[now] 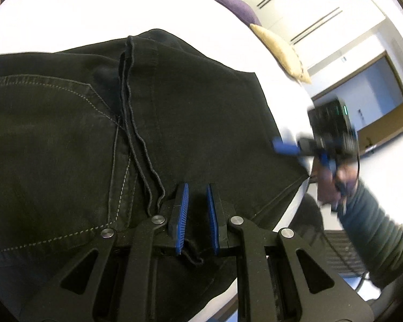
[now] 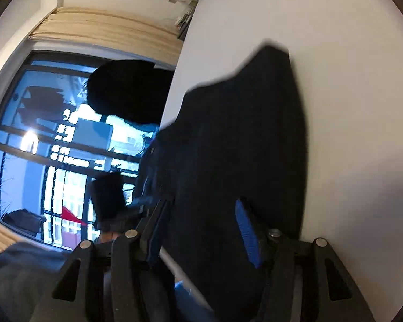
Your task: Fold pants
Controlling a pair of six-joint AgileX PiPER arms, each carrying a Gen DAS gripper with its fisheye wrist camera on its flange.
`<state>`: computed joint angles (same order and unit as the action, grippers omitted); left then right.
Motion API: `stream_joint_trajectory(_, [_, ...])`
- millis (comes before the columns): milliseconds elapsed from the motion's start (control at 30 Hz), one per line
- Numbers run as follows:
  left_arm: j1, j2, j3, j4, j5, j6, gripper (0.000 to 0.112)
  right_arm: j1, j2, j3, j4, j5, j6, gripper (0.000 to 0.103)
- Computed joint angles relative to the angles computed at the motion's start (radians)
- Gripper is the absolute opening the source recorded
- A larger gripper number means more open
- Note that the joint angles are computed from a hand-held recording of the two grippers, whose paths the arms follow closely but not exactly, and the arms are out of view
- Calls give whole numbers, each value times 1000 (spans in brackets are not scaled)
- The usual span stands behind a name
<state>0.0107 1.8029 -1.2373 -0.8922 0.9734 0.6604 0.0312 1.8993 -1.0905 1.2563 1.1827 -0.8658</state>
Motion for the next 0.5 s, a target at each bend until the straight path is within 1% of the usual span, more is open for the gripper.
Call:
stream_joint_trajectory(67, [8, -29, 33, 2, -14, 7, 14, 1, -81, 101, 26, -6, -30, 55])
stream_joint_trajectory(100, [11, -50, 38, 15, -16, -4, 14, 2, -131, 149, 34, -10, -41, 58])
stream_joint_trajectory(167, [9, -129, 66, 70, -40, -61, 14, 25, -219, 211, 66, -41, -48, 63])
stream_joint_trajectory(233, [44, -211, 113, 72, -35, -69, 14, 52, -283, 252, 139, -65, -84, 63])
stream_joint_trajectory(300, [129, -312, 181, 49, -2, -57, 14, 88, -307, 269, 258, -91, -148, 63])
stream_joint_trajectory(333, [169, -353, 210, 40, 14, -51, 14, 116, -300, 264, 333, -109, -178, 63])
stream_joint_trajectory(367, [229, -405, 249, 33, 35, -42, 15, 126, -287, 253, 376, -108, -189, 64])
stream_joint_trajectory(400, [276, -436, 277, 15, 54, -18, 20, 146, -264, 236, 416, -116, -201, 66])
stream_joint_trajectory(467, [464, -508, 329, 8, 134, 14, 47, 175, -199, 177, 455, -134, -193, 67])
stream_joint_trajectory(500, [540, -529, 353, -10, 157, 27, 79, 212, -165, 142, 473, -161, -172, 67])
